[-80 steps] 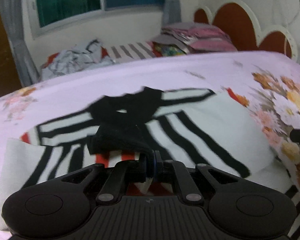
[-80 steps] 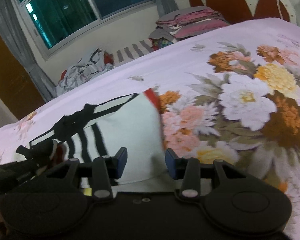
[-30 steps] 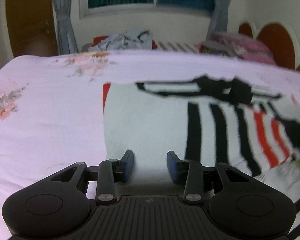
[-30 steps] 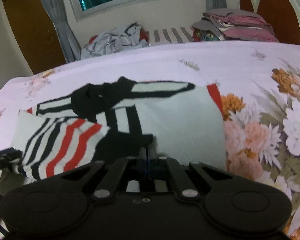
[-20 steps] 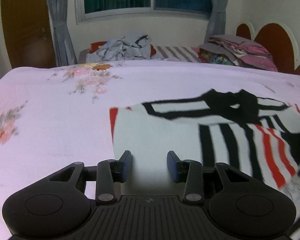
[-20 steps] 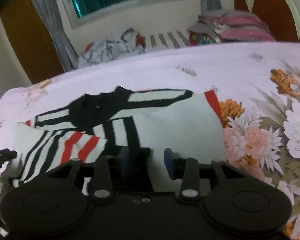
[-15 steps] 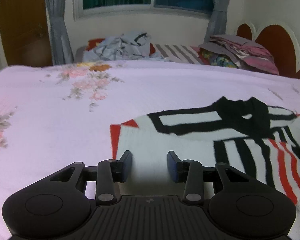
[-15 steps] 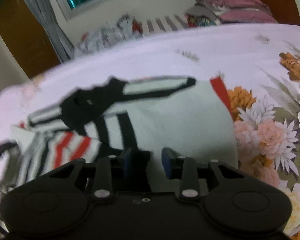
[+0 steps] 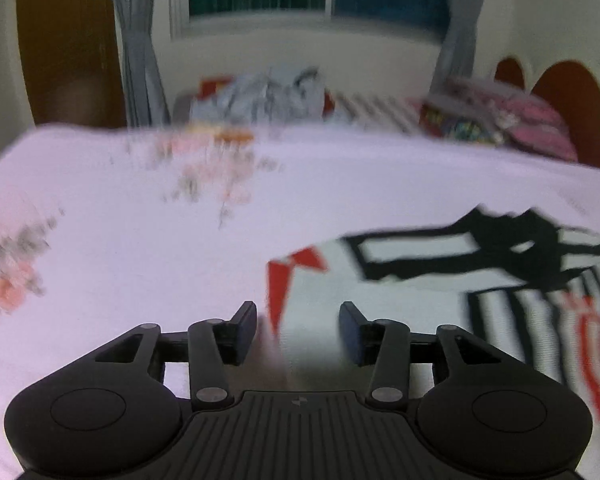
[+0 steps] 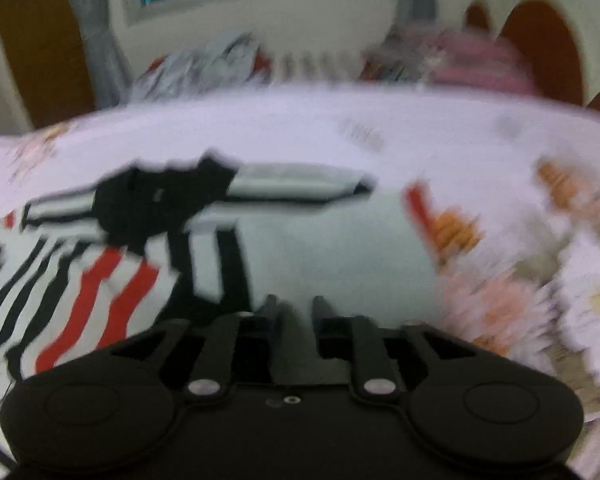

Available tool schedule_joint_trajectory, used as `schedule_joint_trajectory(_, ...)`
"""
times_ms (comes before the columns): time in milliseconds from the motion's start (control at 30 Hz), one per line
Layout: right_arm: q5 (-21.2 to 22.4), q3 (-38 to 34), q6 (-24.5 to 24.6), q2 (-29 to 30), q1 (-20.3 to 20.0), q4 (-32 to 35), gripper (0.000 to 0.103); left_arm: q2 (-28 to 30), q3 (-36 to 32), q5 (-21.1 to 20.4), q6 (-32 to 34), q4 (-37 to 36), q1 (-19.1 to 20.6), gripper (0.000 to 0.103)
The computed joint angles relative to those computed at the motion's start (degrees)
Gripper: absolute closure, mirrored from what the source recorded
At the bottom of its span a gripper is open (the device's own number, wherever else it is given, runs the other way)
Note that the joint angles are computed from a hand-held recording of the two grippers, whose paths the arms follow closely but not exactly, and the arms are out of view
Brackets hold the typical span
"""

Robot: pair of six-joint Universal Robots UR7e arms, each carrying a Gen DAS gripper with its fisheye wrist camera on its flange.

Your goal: Fold small clothes

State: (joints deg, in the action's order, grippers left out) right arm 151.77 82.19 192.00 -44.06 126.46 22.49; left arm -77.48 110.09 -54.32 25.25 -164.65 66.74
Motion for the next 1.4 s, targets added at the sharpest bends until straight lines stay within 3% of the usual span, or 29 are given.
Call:
schedule_joint_trajectory(33, -1.9, 0.0, -1.0, -0.3, 0.4, -1.6, 0.074, -1.3, 2.1, -0.5, 0.5, -1.2, -1.5, 0.058)
schedule_joint_trajectory(100, -6.7, -1.6, -1.6, 0.9, 0.2, -0.9, 0.074, -2.1, 5.8, -0.4, 2.6, -3.7, -4.6, 0.055)
schedule_joint_trajectory(167, -10.1, -5.5, -1.6, 4.4, 0.0, 2.1, 0.079, -1.6, 6.6, -1.2, -1.5, 0.3, -6.3, 0.047)
schedule_joint_trajectory(300, -12.9, -12.6, -0.7, 10.8, -0.5, 7.7, 0.081, 1.6, 8.1, -1.0, -6.3, 1.9, -8.1, 0.047)
schedule_joint_trajectory(400, -11.6, -12.5, -1.7, 11.7, -0.7, 7.8, 0.083, 2.6, 9.1, -0.2, -6.3, 1.3, -7.9, 0.045)
schedule_joint_trajectory(500, -9.1, -12.9, 0.6, 11.2, 0.2, 10.4, 0.086, -0.1, 9.7, 0.3, -5.0, 1.0, -8.3, 0.045)
schedule_joint_trajectory(567, -6.9, -8.7, -0.4, 7.6, 1.3, 6.7, 0.076, -4.0, 11.2, 1.0, -4.4, 0.8, -8.2, 0.045)
schedule_joint_trajectory(667, -9.0, -5.0, 0.9, 4.6, 1.8, 6.1, 0.075, -8.3, 12.8, 2.1, -5.9, 2.6, -7.6, 0.045)
schedule_joint_trajectory(767, -10.6, -4.5, 1.2, 5.7, 2.2, 8.0, 0.076, -10.1, 14.9, 4.2, -6.1, 1.5, -7.4, 0.045)
schedule_joint_trajectory(833, -10.3, -4.2, 1.1, 6.7, 2.0, 8.5, 0.076, -10.5, 15.2, 5.1, -7.8, 3.4, -6.5, 0.045)
schedule_joint_trajectory(900, -8.3, -2.7, 0.9, 6.2, 1.9, 6.6, 0.078, -10.0, 15.9, 5.0, -5.5, 1.3, -5.7, 0.045)
schedule_joint_trajectory(1000, -2.6, -1.7, 6.7, 5.8, 2.0, 7.6, 0.081, -9.4, 15.4, 4.7, -4.3, 1.0, -5.3, 0.045)
schedule_joint_trajectory(1100, -3.2, -1.8, 8.7, 5.3, 2.3, 10.2, 0.08, -10.5, 15.6, 5.1, -6.0, 1.4, -6.4, 0.045)
schedule_joint_trajectory(1133, -2.1, -2.1, 9.1, 5.5, 3.1, 10.7, 0.074, -11.4, 16.1, 5.3, -6.0, 1.2, -6.9, 0.045)
schedule_joint_trajectory(1233, -2.2, 0.1, 7.4, 3.6, 4.3, 7.3, 0.071, -13.1, 17.1, 4.6, -6.3, 1.7, -7.2, 0.045)
schedule_joint_trajectory(1333, -2.3, -0.3, 13.1, 5.3, 2.8, 12.1, 0.072, -12.0, 17.4, 4.4, -3.9, 1.1, -6.1, 0.045)
schedule_joint_trajectory(1400, -2.8, 1.8, 12.3, 4.0, 2.2, 8.8, 0.071, -11.6, 17.5, 4.7, -2.6, 0.4, -6.2, 0.045)
